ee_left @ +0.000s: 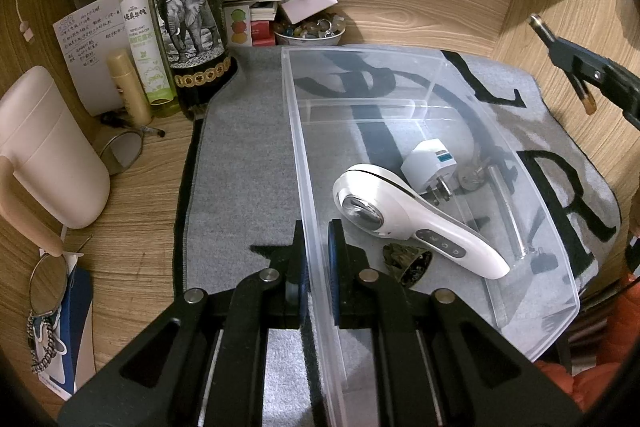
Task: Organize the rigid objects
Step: 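Carry the black-and-gold pack into the clear box and open the right tool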
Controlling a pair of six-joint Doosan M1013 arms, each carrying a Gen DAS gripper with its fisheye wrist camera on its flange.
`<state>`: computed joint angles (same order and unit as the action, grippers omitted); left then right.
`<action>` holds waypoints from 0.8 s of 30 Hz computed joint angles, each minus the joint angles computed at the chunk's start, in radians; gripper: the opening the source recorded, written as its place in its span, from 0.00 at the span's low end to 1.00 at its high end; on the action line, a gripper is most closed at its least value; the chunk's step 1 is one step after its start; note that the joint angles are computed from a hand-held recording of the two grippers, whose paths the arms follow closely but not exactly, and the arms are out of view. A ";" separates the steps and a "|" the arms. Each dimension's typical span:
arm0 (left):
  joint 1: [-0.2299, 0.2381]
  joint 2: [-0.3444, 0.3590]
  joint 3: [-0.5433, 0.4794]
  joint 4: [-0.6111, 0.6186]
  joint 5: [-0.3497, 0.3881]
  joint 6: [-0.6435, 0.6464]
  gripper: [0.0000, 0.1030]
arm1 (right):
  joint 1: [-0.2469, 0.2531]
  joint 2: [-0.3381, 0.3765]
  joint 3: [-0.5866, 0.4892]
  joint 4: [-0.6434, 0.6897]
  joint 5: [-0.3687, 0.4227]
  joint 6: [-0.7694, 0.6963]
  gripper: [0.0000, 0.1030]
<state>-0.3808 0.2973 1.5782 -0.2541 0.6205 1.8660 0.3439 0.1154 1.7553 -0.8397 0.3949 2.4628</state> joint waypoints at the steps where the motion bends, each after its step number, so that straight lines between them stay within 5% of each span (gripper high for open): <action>1: 0.000 0.000 0.001 0.000 0.000 0.001 0.08 | 0.001 0.006 -0.007 0.019 -0.006 -0.024 0.21; 13: -0.002 -0.001 0.001 0.002 0.000 -0.004 0.08 | 0.020 0.074 -0.078 0.331 -0.009 -0.390 0.21; 24: -0.007 -0.001 -0.001 -0.002 -0.002 -0.006 0.08 | 0.015 0.142 -0.140 0.600 0.100 -0.666 0.21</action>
